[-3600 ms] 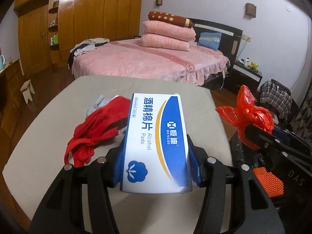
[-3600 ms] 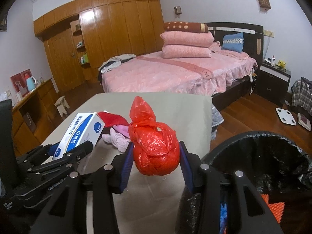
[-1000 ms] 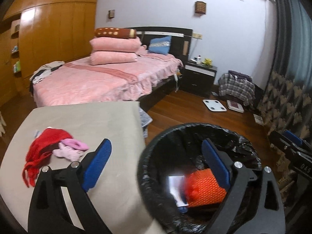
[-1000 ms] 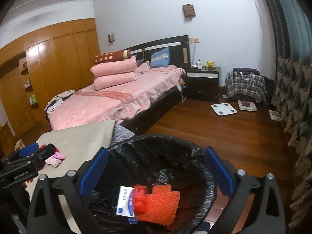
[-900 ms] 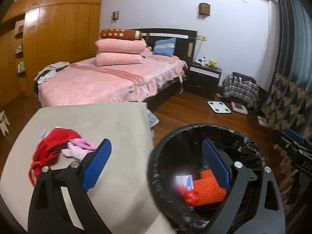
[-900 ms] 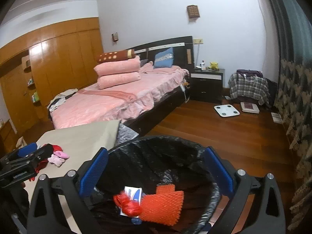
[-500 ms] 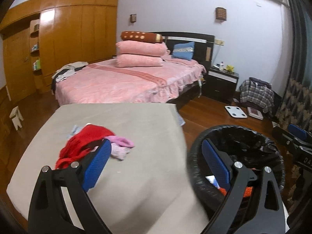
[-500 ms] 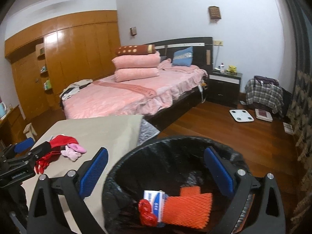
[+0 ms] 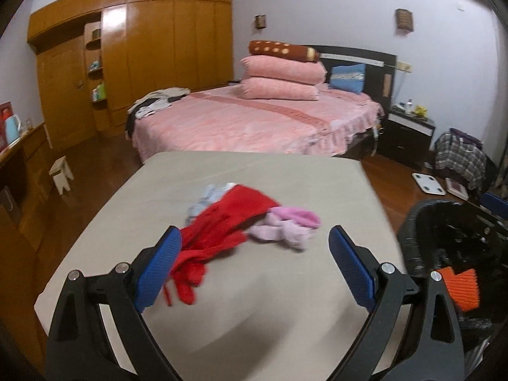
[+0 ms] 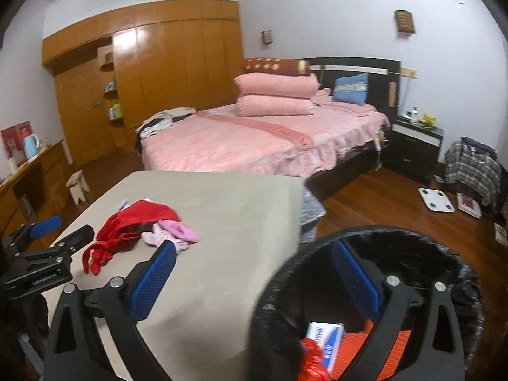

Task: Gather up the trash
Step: 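Move both tools back over the table toward the red and pink cloths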

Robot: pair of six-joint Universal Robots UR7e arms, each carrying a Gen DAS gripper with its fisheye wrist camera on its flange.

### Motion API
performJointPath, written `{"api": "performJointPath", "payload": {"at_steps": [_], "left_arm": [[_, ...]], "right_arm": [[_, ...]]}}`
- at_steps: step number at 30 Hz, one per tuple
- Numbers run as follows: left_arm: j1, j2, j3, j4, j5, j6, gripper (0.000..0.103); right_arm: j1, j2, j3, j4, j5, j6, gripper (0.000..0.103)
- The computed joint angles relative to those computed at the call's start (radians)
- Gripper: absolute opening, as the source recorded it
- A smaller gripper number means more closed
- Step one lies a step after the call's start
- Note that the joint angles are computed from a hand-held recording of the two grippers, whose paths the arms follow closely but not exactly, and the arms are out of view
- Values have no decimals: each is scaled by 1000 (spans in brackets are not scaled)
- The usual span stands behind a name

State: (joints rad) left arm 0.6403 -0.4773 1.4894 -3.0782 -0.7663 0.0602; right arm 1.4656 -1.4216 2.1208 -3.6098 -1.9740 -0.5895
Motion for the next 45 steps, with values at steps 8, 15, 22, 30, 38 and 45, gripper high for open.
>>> {"api": "performJointPath", "payload": {"at_steps": [8, 15, 22, 30, 38, 45], "left_arm": [[51, 7, -28, 31, 21, -24, 91], [90, 3, -21, 92, 33, -66, 83], [124, 16, -41, 140, 20, -90, 76], [154, 22, -70, 197, -28, -109, 47], [140, 2, -33, 172, -78, -113, 8], [110, -19, 22, 150, -125, -126, 4]], "right_arm": [[13, 88, -64, 17, 6, 7, 97], [3, 142, -105, 41, -8, 10, 97], [-6, 186, -131, 67, -15, 10, 97], [-6, 218, -152, 90, -19, 7, 97], [-8, 221, -147, 90, -22, 9, 97], [-5, 217, -141, 86, -28, 14, 97]]}}
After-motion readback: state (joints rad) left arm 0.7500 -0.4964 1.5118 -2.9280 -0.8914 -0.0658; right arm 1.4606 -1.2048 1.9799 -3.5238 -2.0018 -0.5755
